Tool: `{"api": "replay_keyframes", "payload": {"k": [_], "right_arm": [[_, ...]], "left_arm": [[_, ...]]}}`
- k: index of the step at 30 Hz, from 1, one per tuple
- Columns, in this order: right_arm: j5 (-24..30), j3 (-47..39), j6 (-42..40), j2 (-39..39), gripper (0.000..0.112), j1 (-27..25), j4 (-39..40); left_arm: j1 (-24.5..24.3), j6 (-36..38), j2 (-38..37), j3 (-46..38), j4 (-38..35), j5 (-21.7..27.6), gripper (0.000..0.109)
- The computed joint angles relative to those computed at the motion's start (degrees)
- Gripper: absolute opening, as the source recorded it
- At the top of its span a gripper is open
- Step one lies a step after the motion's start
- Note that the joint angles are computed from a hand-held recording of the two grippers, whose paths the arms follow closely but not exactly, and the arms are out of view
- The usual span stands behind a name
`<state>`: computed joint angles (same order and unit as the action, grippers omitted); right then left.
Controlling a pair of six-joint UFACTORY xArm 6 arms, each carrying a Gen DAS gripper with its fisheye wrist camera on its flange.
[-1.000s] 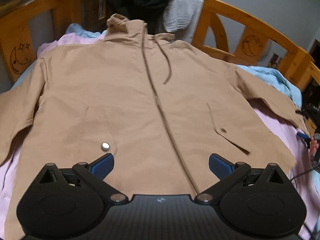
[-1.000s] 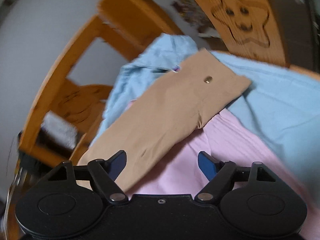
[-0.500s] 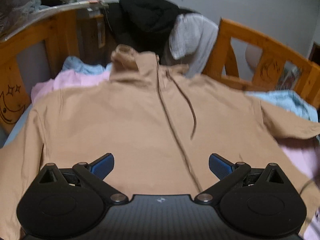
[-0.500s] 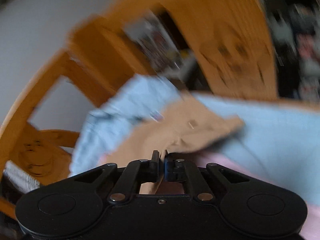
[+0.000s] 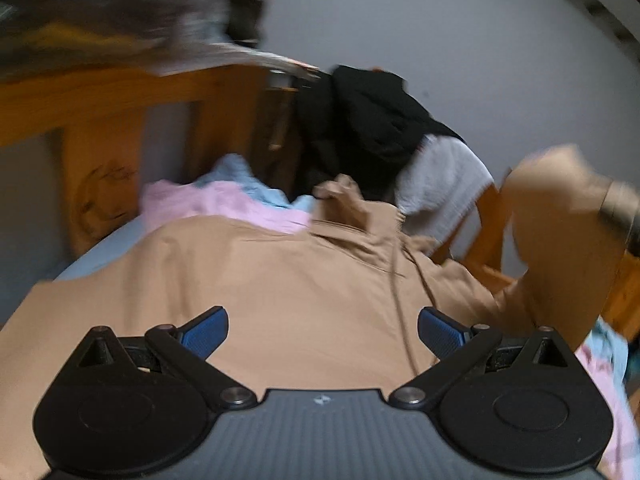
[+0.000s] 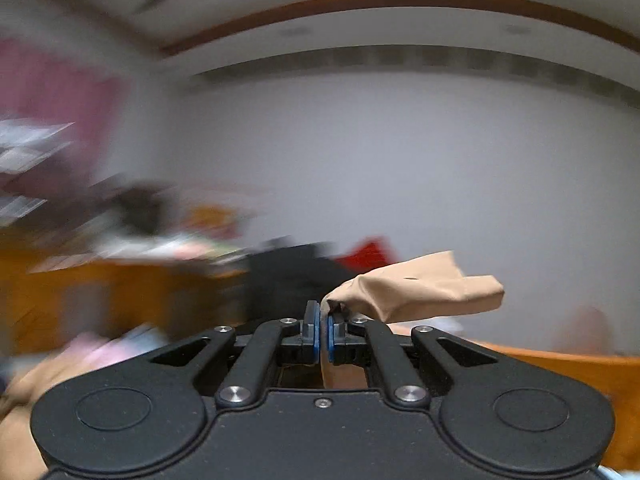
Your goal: Fold large clothes
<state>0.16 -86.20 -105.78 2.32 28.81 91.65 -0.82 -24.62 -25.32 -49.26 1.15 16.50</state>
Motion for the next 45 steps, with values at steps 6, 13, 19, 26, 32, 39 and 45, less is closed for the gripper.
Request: {"api": "replay_keyframes", "payload": {"k": [6, 13, 19, 26, 32, 39, 45], "right_arm": [[-0.1, 22.0, 4.1, -4.9, 0.005, 8.6, -28.3], [11.8, 31.9, 31.0, -11.0, 0.051, 4.2, -55.7], [38.1, 17.0, 66.3, -4.4, 0.066, -6.7, -43.6], [31.6, 16.0, 80.5, -0.2, 0.016, -7.9, -27.4], [20.4, 21.5, 44.5, -9.3, 0.008, 3.3, -31.2], [17.9, 28.5, 28.2, -13.7, 0.008, 9.8, -33.1], [17.1, 32.3, 31.6, -16.2, 0.011, 10.4, -36.8]], "left_arm": [[4.5, 6.1, -2.9, 3.8, -10.6, 0.4, 0.102], [3.9, 8.1, -1.4, 3.5, -12.9, 1.5, 0.102], [1.5, 7.9, 1.5, 1.3, -13.3, 1.5, 0.102], [0.5, 12.9, 1.8, -0.5, -16.9, 4.4, 0.102], [2.7, 30.0, 0.6, -1.5, -42.8, 12.1, 0.102], [5.5, 27.0, 3.2, -0.8, -46.6, 20.5, 0.097], [2.6, 15.9, 6.6, -2.0, -36.6, 17.5, 0.030]]}}
